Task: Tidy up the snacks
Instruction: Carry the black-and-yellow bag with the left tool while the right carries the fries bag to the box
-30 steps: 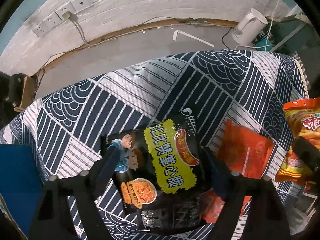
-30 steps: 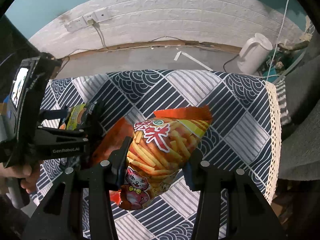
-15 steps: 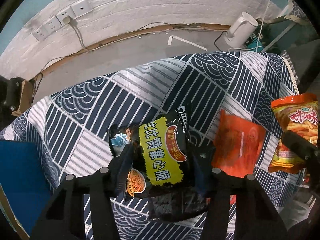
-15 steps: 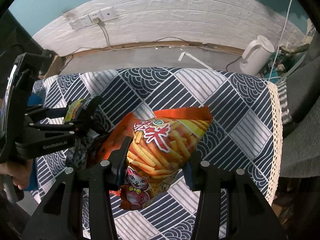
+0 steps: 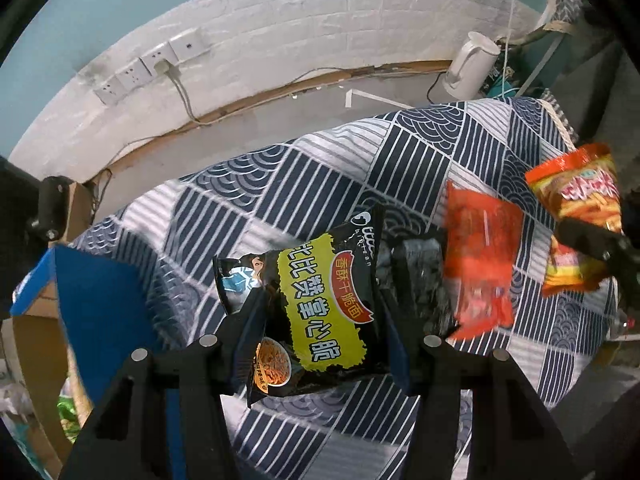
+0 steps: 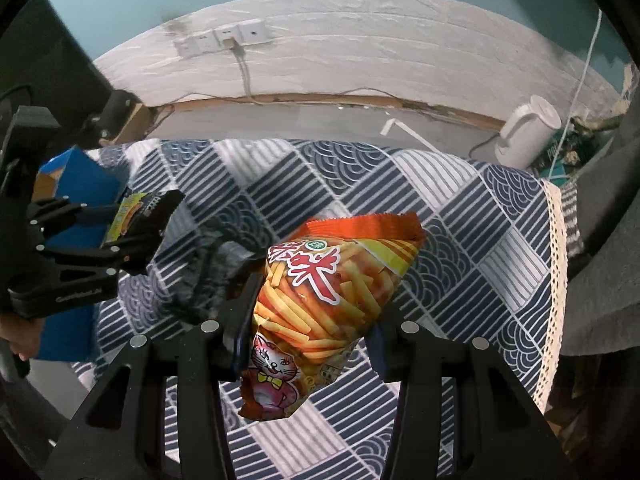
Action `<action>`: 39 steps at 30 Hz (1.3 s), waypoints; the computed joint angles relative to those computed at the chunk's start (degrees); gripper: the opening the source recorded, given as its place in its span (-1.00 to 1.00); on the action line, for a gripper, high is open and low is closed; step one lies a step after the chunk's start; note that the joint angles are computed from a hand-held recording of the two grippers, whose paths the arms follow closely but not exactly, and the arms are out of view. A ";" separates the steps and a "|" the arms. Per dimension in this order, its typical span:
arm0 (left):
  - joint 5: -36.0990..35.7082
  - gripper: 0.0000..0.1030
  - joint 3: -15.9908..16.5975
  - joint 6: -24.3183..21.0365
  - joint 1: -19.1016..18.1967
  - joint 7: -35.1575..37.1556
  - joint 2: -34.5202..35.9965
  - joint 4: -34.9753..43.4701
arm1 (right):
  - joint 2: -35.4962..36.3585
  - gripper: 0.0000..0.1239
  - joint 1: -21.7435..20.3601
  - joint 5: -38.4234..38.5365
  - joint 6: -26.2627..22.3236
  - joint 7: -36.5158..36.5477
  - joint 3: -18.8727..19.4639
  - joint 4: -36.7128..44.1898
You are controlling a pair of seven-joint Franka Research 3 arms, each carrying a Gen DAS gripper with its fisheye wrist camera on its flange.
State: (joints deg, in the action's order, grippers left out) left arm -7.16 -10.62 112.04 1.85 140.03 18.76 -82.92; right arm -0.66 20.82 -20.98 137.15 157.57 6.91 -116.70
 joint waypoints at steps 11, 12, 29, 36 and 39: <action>-4.94 0.09 1.58 -0.66 5.31 9.95 -2.91 0.90 | 4.81 -0.27 3.49 -0.30 0.16 -3.19 0.38 8.21; -5.52 0.09 1.79 -0.33 5.87 11.13 -3.28 0.79 | 5.17 -0.27 3.83 -0.17 0.21 -3.51 0.25 8.84; -10.86 0.09 4.21 0.15 12.41 18.12 -1.85 5.31 | 18.42 -0.27 11.88 -0.73 -1.38 -10.70 -2.41 29.87; -11.21 0.10 4.25 0.42 15.04 18.50 1.64 9.77 | 26.09 -0.27 15.26 1.23 -4.82 -15.36 -4.53 41.58; -10.87 0.10 3.94 -1.12 16.05 17.07 4.22 13.64 | 29.87 -0.27 16.40 2.52 -7.16 -17.71 -5.34 47.55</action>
